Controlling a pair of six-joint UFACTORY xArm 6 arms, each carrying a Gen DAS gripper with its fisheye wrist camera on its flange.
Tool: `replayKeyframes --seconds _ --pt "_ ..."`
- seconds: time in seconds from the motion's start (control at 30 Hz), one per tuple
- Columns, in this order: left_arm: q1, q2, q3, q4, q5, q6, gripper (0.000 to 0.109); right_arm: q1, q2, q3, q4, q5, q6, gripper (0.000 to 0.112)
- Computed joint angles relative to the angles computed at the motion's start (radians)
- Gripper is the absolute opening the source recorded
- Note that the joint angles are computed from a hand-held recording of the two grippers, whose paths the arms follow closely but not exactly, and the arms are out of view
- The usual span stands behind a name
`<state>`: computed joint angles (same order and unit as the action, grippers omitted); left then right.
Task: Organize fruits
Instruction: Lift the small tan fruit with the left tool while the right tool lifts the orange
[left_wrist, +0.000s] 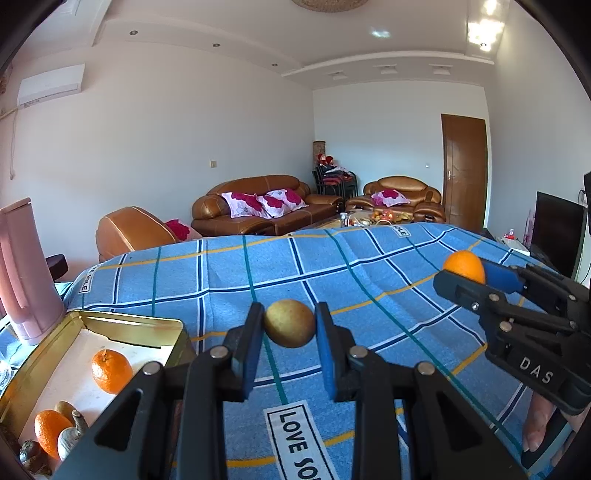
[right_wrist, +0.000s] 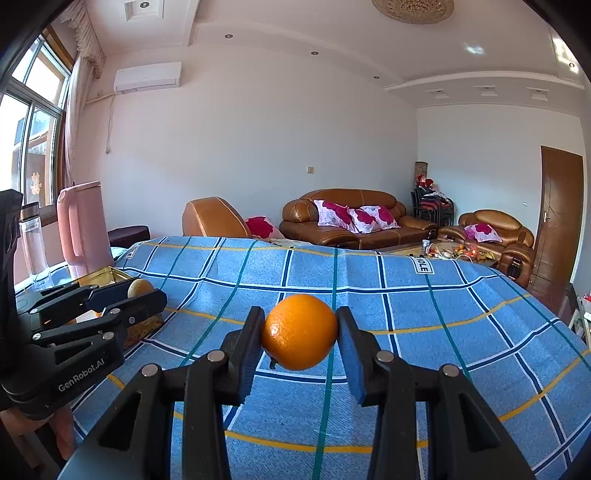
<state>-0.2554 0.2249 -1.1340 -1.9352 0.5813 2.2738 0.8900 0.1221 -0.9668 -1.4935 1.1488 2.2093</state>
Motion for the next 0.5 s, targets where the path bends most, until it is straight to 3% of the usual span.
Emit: replayKeyframes --seconds 0.5 --pt "0.043 -0.04 0.048 0.017 0.049 -0.017 0.029 0.025 0.029 -0.035 -0.01 0.005 -0.026 0.042"
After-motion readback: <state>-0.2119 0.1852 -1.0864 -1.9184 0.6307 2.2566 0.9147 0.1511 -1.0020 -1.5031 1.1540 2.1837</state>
